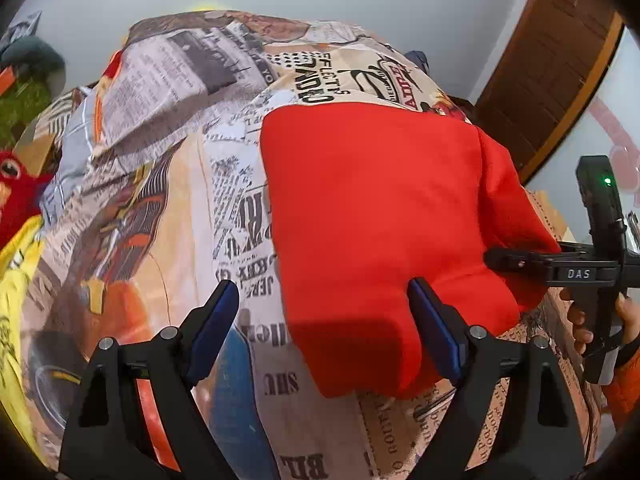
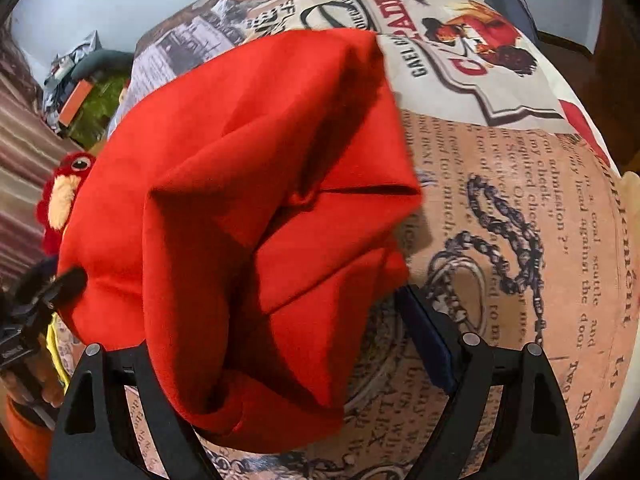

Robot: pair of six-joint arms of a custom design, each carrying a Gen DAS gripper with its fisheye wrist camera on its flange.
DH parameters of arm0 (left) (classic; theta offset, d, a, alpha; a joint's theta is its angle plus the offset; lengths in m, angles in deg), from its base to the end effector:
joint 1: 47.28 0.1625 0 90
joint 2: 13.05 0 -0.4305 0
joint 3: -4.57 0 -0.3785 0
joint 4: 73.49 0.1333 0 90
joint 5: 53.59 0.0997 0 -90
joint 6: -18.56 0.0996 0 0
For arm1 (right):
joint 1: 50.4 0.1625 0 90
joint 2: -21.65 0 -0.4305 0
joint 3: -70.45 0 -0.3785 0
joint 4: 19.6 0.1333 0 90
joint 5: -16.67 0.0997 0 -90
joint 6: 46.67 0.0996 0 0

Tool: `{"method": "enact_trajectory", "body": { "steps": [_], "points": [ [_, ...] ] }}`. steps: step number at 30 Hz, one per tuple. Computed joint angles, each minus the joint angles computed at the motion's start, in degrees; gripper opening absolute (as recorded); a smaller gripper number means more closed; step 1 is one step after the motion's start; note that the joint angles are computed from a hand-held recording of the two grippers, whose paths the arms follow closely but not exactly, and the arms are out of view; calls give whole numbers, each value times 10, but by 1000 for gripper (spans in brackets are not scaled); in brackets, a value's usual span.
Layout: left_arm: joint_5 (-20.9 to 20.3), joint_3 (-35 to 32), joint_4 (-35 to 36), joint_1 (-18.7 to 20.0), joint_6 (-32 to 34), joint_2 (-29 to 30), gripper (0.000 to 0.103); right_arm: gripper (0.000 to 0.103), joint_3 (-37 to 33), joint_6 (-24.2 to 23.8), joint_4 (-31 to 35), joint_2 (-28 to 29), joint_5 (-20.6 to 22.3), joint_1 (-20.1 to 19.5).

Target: Fold large clothes

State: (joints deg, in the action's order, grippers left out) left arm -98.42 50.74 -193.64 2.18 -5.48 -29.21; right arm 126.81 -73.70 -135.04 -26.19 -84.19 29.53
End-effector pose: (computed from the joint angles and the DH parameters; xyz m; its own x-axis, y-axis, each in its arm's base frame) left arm -0.3917 -0.7718 0.0230 -0.7551 0.1077 -0.6467 0.3749 0.8802 -0.2911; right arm -0.0249 -0.7950 0.3610 -0.9288 -0.2270 0.2928 -0.2861 0.9417 -0.1773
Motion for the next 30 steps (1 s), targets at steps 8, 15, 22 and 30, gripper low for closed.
{"method": "enact_trajectory", "body": {
  "steps": [8, 15, 22, 30],
  "points": [
    [14, 12, 29, -12, 0, -13, 87, 84, 68, -67, -73, -56, -20, -8],
    [62, 27, 69, -27, -32, -34, 87, 84, 89, -74, -163, -70, -103, -4],
    [92, 3, 57, -34, -14, -36, 86, 86, 46, -24, -96, -89, -5, -5],
    [-76, -146, 100, 12, -38, 21, 86, 87, -12, 24, -26, -40, 71, 8]
  ]
}}
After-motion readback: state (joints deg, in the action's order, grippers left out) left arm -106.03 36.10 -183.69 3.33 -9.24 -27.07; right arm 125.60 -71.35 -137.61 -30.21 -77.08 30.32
